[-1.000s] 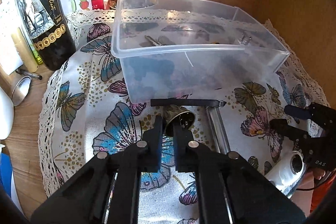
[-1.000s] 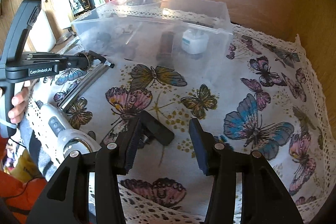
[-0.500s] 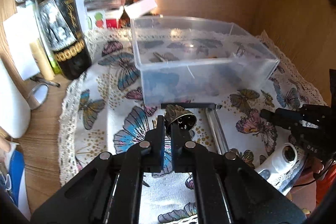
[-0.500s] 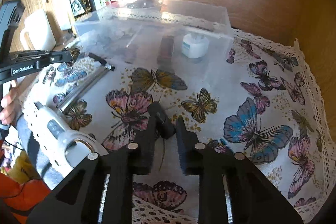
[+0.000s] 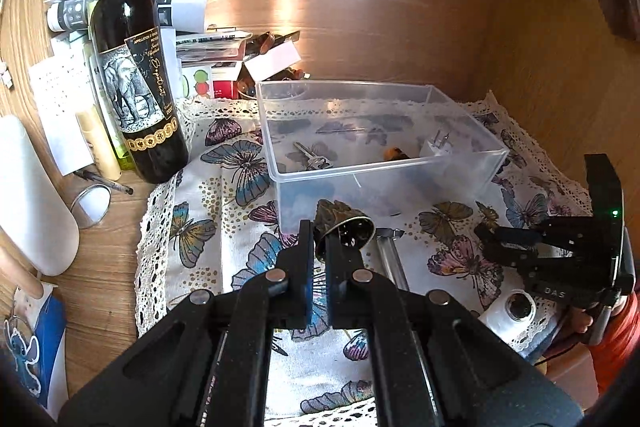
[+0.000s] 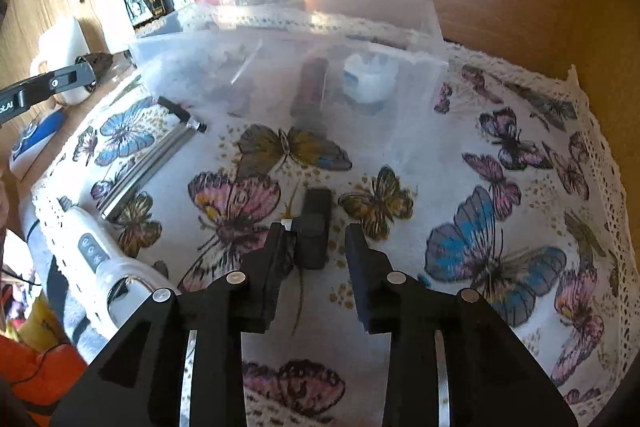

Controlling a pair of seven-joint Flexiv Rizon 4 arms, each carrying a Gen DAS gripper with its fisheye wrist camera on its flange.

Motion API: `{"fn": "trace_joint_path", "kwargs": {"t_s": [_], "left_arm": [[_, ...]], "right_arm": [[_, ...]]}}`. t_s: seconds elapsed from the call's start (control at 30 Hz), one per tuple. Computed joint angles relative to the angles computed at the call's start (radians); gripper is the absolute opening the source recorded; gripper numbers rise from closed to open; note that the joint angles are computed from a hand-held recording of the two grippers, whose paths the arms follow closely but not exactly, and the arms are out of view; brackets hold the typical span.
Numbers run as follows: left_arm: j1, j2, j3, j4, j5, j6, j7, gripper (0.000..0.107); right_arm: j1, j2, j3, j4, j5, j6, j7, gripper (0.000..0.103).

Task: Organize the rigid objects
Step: 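Carry the marker and black cap into the clear box and release both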

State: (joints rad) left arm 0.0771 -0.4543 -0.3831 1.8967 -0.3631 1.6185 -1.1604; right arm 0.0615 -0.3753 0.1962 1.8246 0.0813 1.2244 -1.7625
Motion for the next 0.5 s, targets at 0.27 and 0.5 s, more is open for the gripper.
{"fn": "trace_joint_path", "kwargs": {"t_s": [0.27,0.5], "left_arm": [[0.014,-0.002,-0.019,-0.016,0.005,0.023,-0.004,0.003],[0.038,-0.013,-0.049,-0.053,0.034,0.06,-0.018,0.003]], "right_arm": [[0.014,0.0,-0.019,0.014,-0.039,0.068,0.048,0.016],[-0.018,0.029,0.021,-0.011,0.001,0.133,0.026,0.016]]}}
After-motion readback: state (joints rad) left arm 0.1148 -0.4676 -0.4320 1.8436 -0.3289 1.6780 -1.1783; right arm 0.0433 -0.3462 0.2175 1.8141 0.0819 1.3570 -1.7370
